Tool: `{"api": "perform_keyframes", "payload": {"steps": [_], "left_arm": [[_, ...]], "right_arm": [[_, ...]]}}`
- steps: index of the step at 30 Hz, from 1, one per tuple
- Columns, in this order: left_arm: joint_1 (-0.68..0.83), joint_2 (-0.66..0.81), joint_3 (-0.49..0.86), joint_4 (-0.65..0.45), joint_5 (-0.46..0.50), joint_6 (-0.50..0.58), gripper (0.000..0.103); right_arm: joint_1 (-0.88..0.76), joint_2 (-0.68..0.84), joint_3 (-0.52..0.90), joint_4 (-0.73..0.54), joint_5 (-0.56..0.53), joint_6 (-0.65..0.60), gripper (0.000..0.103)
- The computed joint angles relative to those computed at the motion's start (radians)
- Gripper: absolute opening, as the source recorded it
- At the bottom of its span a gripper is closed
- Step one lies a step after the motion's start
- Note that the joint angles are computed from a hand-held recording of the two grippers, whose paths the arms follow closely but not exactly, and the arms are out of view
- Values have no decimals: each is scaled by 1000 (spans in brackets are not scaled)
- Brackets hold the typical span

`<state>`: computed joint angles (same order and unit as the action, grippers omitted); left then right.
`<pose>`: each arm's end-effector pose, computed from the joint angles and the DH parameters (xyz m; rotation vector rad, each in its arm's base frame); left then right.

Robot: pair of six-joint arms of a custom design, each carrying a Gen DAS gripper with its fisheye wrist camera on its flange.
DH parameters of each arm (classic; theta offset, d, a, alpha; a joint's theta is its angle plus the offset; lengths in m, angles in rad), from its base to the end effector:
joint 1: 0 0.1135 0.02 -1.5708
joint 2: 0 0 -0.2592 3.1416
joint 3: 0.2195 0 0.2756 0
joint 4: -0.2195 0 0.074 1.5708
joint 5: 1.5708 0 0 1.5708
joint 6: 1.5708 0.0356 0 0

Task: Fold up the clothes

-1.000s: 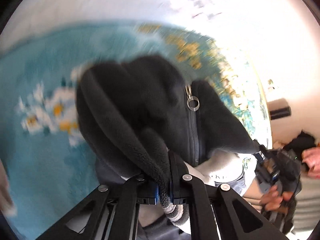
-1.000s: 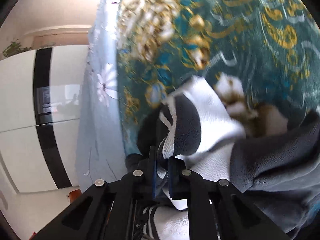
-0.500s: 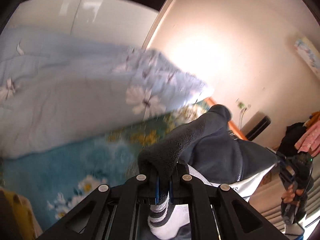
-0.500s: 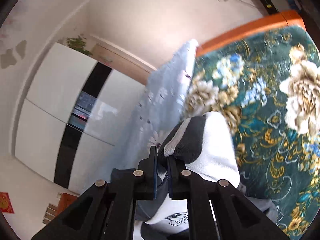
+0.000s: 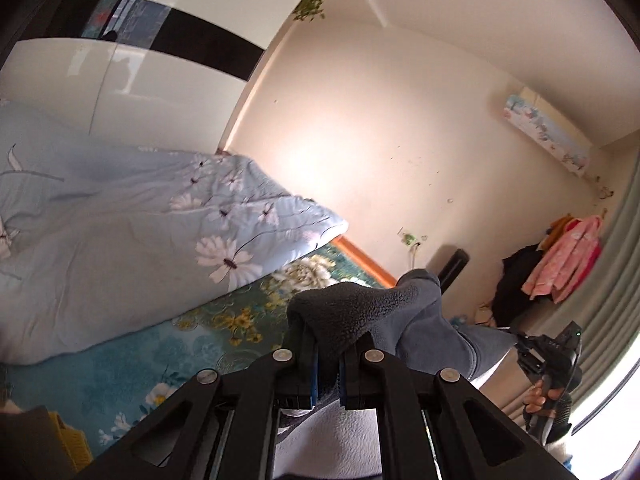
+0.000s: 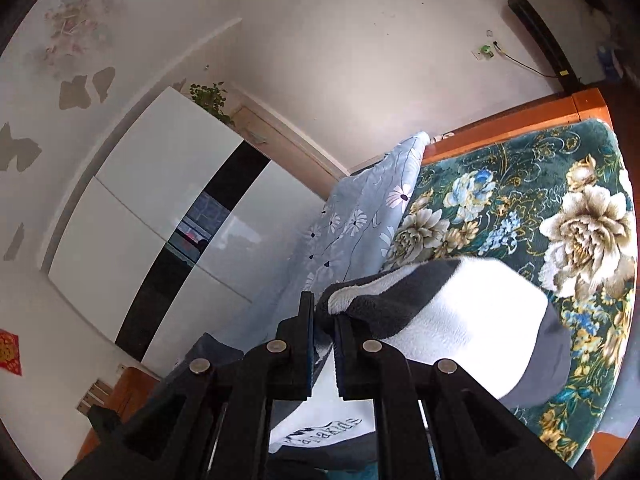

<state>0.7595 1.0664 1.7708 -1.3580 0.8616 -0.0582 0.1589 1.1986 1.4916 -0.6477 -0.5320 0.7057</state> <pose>0.1187 0.0754 0.5012 -0.3721 1.9802 -0.5149 0.2579 0.0596 0.4537 0.1743 2.0220 1.0747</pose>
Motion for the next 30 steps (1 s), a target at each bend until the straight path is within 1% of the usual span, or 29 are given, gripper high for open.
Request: {"api": "perform_keyframes", "payload": {"steps": [2, 3, 6, 8, 9, 10, 12, 13, 15, 17, 18, 19, 24, 25, 26, 27, 28, 29, 30], "left_arm": [[-16, 65, 75, -24, -20, -1, 7], [-74, 87, 68, 10, -89, -21, 7], [-260, 188, -14, 90, -351, -43, 7], [-314, 291, -75, 136, -449, -31, 7], [-326, 336, -119, 163, -479, -42, 7], [-334, 386, -158, 190, -502, -60, 7], [-348, 516, -195, 232, -543, -99, 7], [-355, 556, -225, 256, -557, -110, 7], [-380, 600, -274, 312, -611, -121, 7], [-395, 612, -302, 358, -647, -128, 7], [-395, 624, -308, 372, -652, -143, 7], [-392, 644, -298, 369, -655, -165, 10], [-377, 726, -249, 356, -627, -268, 13], [-383, 737, -248, 365, -625, -278, 21], [-391, 722, -265, 377, -624, -279, 27], [-399, 699, -287, 390, -624, -278, 42], [-407, 676, -309, 403, -623, -277, 58], [-413, 624, -358, 428, -616, -279, 62], [-419, 560, -413, 454, -606, -283, 62]], "right_arm": [[-6, 42, 57, -31, -7, -18, 8], [-6, 74, 69, -33, -10, -24, 8], [-2, 200, 93, -28, -24, -40, 8], [6, 303, 75, -13, -23, -50, 8], [18, 374, 75, -10, -12, -49, 8], [26, 426, 66, 4, -7, -45, 8], [43, 519, 47, 39, 5, -29, 8], [55, 557, 50, 40, 18, -22, 8], [79, 628, 63, 36, 45, -15, 8], [91, 658, 65, 50, 57, -7, 8], [93, 665, 54, 69, 56, -3, 8], [95, 666, 56, 58, 59, -3, 8], [74, 692, 89, -11, 37, -39, 13], [74, 689, 95, -21, 37, -52, 15], [73, 682, 94, -23, 32, -67, 24], [74, 664, 80, -20, 22, -91, 36], [74, 643, 64, -17, 12, -117, 42], [74, 623, 49, -14, 1, -143, 54], [73, 593, 22, -16, -2, -178, 57]]}}
